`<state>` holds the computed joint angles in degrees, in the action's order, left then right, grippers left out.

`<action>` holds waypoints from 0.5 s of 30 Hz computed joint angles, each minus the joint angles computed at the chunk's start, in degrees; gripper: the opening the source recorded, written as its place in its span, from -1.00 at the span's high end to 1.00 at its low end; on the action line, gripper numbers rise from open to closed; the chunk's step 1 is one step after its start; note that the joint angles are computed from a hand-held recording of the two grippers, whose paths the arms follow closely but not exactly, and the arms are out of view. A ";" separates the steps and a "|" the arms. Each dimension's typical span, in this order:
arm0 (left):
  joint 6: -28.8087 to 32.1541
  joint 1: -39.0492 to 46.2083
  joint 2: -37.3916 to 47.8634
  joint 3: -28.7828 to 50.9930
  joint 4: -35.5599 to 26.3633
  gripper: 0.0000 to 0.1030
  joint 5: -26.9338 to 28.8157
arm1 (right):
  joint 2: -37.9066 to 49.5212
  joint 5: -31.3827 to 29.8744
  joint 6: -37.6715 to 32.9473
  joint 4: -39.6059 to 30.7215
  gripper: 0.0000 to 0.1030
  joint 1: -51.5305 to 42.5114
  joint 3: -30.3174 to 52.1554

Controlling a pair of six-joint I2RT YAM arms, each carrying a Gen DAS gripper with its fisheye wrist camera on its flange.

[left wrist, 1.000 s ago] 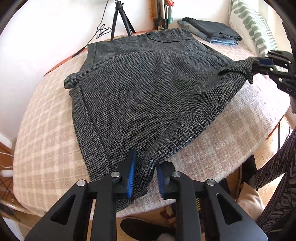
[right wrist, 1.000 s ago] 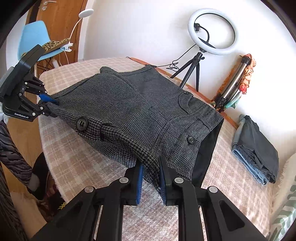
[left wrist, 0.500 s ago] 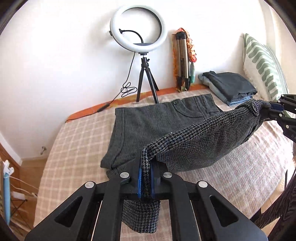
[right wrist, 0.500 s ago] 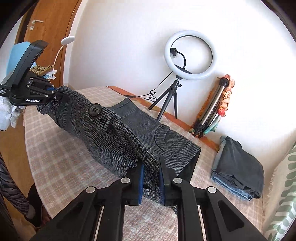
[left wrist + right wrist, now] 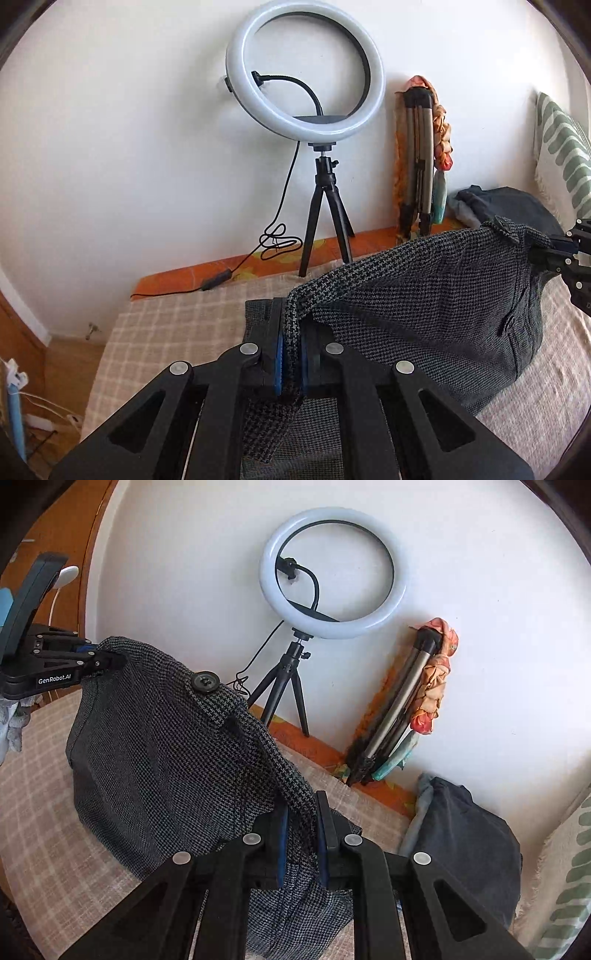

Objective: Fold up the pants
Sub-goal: 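Lift the hems with both tools and fold the shorts over toward the waistband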

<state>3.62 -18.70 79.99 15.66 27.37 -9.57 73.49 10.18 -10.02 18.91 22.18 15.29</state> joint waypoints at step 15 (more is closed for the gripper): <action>1.68 10.09 22.78 11.71 2.87 0.18 6.01 | 41.15 -2.33 -5.04 5.69 0.79 -7.54 21.62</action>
